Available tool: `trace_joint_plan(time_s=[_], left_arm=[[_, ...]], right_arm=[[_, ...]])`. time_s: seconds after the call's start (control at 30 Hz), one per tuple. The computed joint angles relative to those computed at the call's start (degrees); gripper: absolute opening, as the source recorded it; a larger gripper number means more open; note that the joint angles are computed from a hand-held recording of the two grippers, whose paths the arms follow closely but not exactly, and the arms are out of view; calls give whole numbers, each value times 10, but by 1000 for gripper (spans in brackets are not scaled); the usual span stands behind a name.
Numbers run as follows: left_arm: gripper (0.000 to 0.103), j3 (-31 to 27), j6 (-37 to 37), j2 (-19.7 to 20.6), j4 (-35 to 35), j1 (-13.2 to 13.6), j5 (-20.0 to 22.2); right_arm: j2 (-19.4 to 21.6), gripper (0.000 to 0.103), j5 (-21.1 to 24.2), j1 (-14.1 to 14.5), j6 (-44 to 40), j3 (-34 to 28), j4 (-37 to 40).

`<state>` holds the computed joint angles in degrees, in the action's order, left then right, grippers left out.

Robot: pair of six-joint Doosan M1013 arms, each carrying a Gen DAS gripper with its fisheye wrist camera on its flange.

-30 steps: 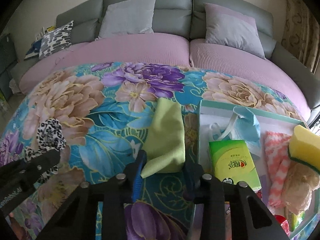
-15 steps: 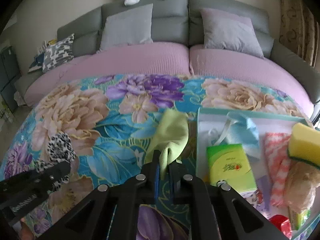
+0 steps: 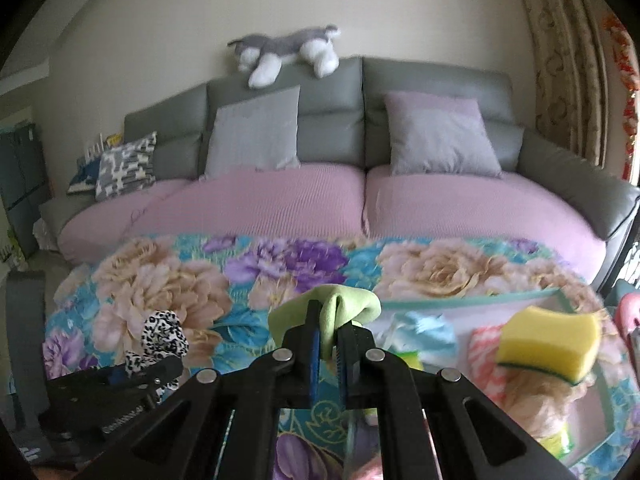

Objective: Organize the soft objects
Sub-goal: 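Carry the scrunchie with the left gripper while the right gripper carries the green cloth to the tray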

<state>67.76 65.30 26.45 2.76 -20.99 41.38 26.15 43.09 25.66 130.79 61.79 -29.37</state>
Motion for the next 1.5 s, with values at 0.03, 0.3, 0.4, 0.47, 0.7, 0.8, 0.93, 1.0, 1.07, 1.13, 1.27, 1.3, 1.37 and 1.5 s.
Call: trace_joint_plan(time_s=[0.03, 0.3, 0.4, 0.47, 0.7, 0.8, 0.93, 1.0, 1.07, 1.13, 1.27, 1.3, 1.37, 1.5], left_arm=[[35, 1, 10, -2, -3, -3, -12], [35, -3, 116, -5, -42, -29, -79], [35, -8, 175, -2, -88, -37, -96], [35, -12, 205, 1, -105, -44, -100], [35, -28, 279, 14, -161, -63, -98], [35, -37, 301, 22, -175, -70, -90], [35, -44, 312, 27, -169, -79, -78], [35, -47, 312, 30, -166, -82, -72], [35, -47, 310, 31, -164, -83, -66], [36, -51, 314, 34, -173, -83, -58], [36, -55, 322, 39, -177, -85, -46], [36, -55, 322, 40, -172, -86, -44], [36, -56, 320, 40, -166, -88, -40], [36, -59, 316, 42, -165, -87, -31]], right_arm=[[-6, 7, -4, 0, 15, 6, -16], [-39, 7, 1, -11, 92, 41, -78], [-52, 7, 7, -16, 120, 56, -102], [-60, 7, 12, -20, 134, 65, -112], [-75, 7, 22, -33, 154, 84, -112], [-79, 7, 23, -35, 153, 89, -110], [-84, 7, 20, -40, 139, 96, -94], [-84, 7, 21, -42, 126, 98, -82], [-85, 7, 24, -45, 120, 100, -74], [-85, 8, 24, -47, 116, 101, -66], [-83, 8, 27, -52, 98, 102, -43], [-83, 8, 27, -53, 92, 103, -34], [-81, 8, 34, -56, 78, 101, -17], [-78, 10, 46, -60, 66, 98, 1]])
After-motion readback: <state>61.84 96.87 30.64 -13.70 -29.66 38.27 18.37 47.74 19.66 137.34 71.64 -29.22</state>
